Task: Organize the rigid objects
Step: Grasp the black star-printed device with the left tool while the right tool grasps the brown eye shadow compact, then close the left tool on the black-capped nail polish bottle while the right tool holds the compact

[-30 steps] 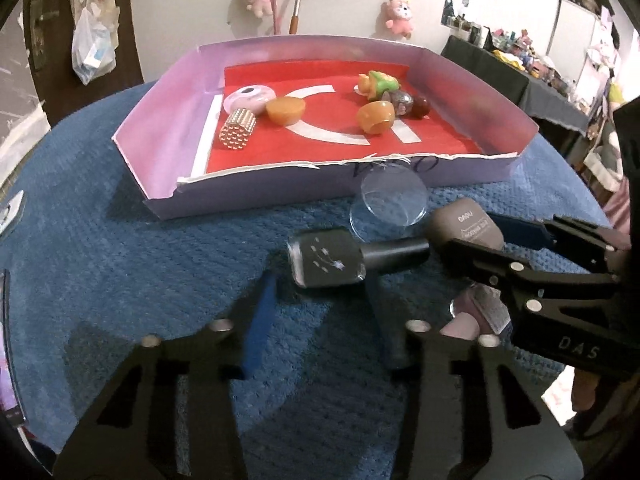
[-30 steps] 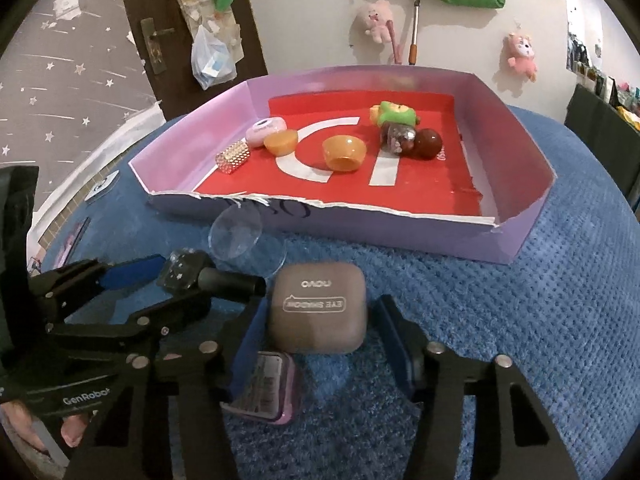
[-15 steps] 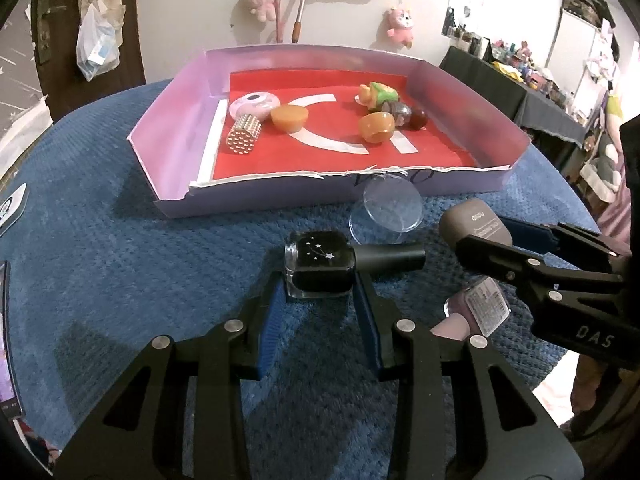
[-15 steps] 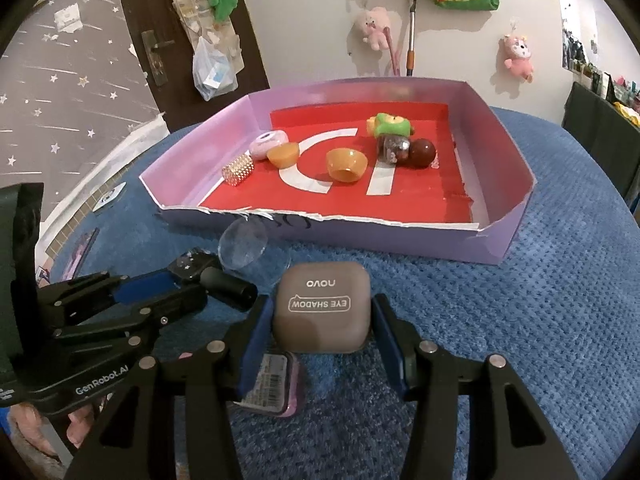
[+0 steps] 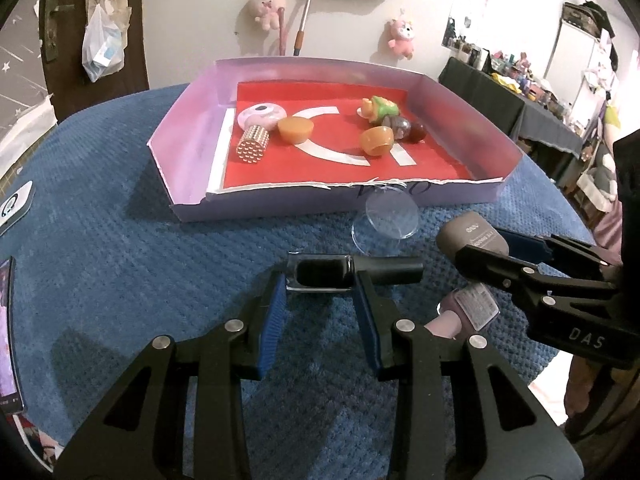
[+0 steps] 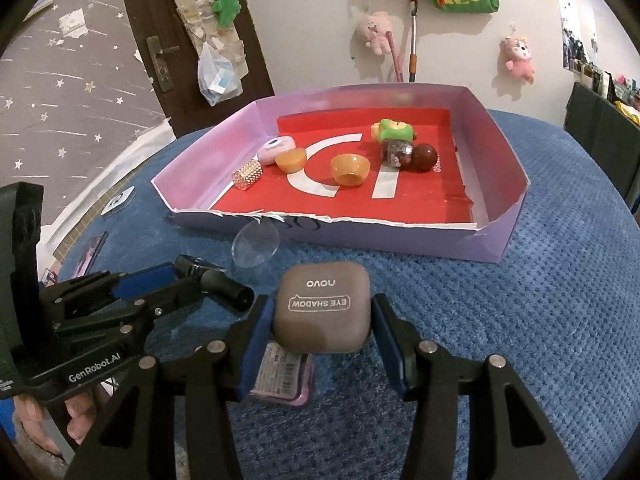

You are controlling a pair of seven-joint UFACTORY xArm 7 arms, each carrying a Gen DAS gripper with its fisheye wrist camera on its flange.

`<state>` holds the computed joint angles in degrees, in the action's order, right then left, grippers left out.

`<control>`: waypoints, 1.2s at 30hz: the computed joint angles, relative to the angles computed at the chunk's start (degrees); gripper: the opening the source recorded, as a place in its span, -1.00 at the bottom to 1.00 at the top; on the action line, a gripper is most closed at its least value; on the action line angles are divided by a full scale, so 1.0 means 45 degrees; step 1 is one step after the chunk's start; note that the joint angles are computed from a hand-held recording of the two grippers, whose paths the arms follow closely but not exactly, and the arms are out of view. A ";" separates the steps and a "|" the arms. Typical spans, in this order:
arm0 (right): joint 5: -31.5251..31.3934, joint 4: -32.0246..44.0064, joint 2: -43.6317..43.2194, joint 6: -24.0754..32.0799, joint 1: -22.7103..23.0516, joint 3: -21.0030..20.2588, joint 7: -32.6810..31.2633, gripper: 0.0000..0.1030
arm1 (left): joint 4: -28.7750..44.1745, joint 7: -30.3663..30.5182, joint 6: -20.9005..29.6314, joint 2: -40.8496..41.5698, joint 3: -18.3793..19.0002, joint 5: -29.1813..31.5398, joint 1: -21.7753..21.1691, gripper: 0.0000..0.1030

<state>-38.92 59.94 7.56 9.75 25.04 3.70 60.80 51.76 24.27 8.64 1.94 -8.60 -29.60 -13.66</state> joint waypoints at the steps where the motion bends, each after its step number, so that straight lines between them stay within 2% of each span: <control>1: 0.0013 0.0001 0.0025 -0.0028 -0.0004 -0.0003 0.0013 0.03 | 0.0094 0.0041 0.0072 0.0056 0.0001 -0.0102 0.0020 -0.36; 6: 0.0330 0.0034 0.0154 -0.0017 -0.0011 0.0004 -0.0234 0.03 | 0.0623 0.0503 0.0565 0.0383 -0.0087 -0.0710 0.0184 -0.32; 10: 0.0531 0.0022 0.0209 -0.0108 0.0012 -0.0054 -0.0431 0.03 | 0.0845 0.0350 0.0575 0.0623 -0.0185 -0.0581 0.0256 -0.30; 15: 0.0557 0.0017 0.0223 -0.0165 0.0086 -0.0151 -0.0453 0.03 | 0.1440 0.1765 0.1108 0.1082 -0.0614 -0.2211 0.0688 -0.16; 23: 0.0810 0.0005 0.0331 -0.0263 0.0126 -0.0209 -0.0542 0.03 | 0.2446 0.4036 0.2223 0.1750 -0.0935 -0.4864 0.1229 -0.06; 26: 0.0989 -0.0010 0.0362 -0.0369 0.0126 -0.0223 -0.0698 0.02 | 0.2633 0.4422 0.2561 0.1843 -0.0887 -0.5487 0.1312 -0.15; 28: 0.0958 -0.0014 0.0370 -0.0393 0.0184 -0.0286 -0.0694 0.02 | 0.2553 0.4772 0.2503 0.1747 -0.0883 -0.6054 0.1346 -0.32; 32: 0.1109 -0.0067 0.0347 -0.0488 0.0192 -0.0300 -0.0774 0.02 | 0.2353 0.4733 0.2233 0.1637 -0.0748 -0.6199 0.1162 -0.39; 34: 0.1143 -0.0077 0.0338 -0.0509 0.0208 -0.0323 -0.0812 0.02 | 0.2074 0.4747 0.1626 0.1359 -0.0722 -0.6134 0.0973 -1.00; 36: 0.1195 -0.0096 0.0335 -0.0525 0.0201 -0.0327 -0.0862 0.02 | 0.2002 0.4443 0.1790 0.1160 -0.0584 -0.5769 0.0925 -1.00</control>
